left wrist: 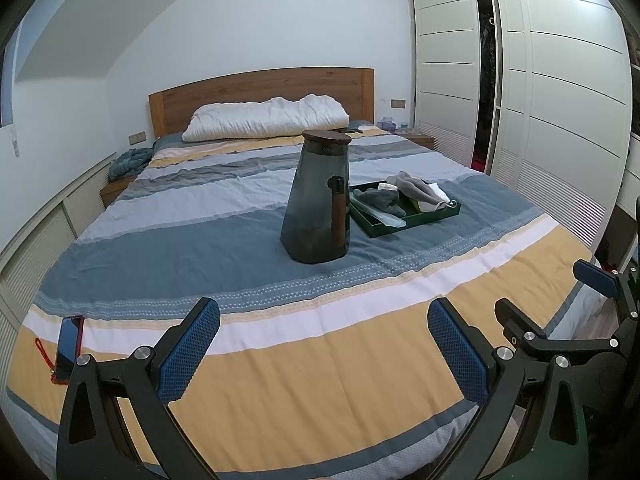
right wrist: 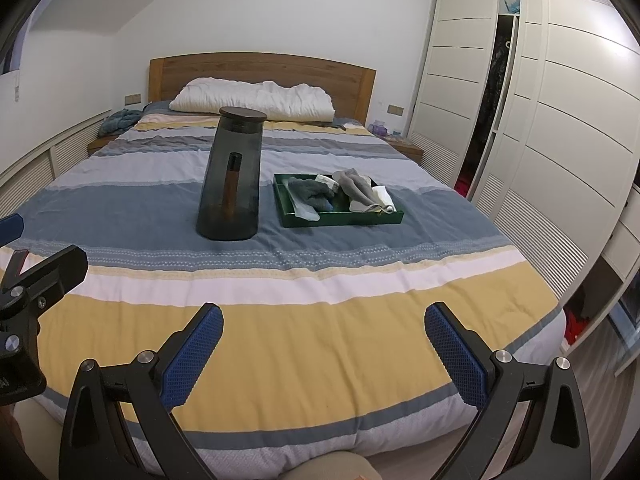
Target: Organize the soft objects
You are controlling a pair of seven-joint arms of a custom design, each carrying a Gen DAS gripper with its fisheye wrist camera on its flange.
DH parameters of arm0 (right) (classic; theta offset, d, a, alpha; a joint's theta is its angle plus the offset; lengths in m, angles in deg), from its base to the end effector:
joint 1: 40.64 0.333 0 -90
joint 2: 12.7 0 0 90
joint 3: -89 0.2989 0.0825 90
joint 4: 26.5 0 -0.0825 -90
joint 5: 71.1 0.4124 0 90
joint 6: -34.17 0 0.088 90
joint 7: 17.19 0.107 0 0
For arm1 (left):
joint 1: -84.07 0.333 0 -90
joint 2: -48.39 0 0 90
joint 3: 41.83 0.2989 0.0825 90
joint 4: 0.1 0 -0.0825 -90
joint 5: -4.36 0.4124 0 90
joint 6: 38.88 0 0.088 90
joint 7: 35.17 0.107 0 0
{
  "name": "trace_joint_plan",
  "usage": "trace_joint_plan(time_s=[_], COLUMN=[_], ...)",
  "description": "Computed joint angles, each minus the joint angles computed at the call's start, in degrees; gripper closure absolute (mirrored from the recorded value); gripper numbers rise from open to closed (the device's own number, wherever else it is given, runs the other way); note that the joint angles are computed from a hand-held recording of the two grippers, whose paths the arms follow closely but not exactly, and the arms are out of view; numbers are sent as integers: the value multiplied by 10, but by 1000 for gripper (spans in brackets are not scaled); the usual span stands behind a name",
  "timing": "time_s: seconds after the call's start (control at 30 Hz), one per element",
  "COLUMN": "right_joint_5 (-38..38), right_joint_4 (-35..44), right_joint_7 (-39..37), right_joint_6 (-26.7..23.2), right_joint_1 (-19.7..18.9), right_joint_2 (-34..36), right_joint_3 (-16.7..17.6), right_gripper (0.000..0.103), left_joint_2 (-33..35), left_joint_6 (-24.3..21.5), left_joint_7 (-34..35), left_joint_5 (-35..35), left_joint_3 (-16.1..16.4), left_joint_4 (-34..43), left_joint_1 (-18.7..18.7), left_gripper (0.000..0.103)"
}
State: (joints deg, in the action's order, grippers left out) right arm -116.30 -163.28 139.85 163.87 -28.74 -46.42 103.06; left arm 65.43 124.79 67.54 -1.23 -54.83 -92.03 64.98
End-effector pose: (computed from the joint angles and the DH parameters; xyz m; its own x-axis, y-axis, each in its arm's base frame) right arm 0.4115 0.1937 0.5600 -0.3868 -0.9131 0.1291 -0.5968 0.1411 -0.7899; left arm 0.6239 -0.3596 0.5527 -0.6017 -0.7983 -0.0239 -0.4416 0.3575 -0.8229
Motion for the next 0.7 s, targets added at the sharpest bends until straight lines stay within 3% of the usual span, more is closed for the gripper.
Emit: trace_joint_plan(time_s=[0.7], right_joint_5=[-4], right_joint_4=[2], right_joint_7=[4], right_joint_6=[-6], right_joint_1=[1], right_joint_2=[14], right_joint_3=[-4], right_gripper=[0], left_joint_2=[14], left_joint_6=[-26], left_joint_7=[5], left_joint_5=[-6], left_joint_3=[-2], left_joint_4=[9], left_joint_1=[1], left_gripper=[1])
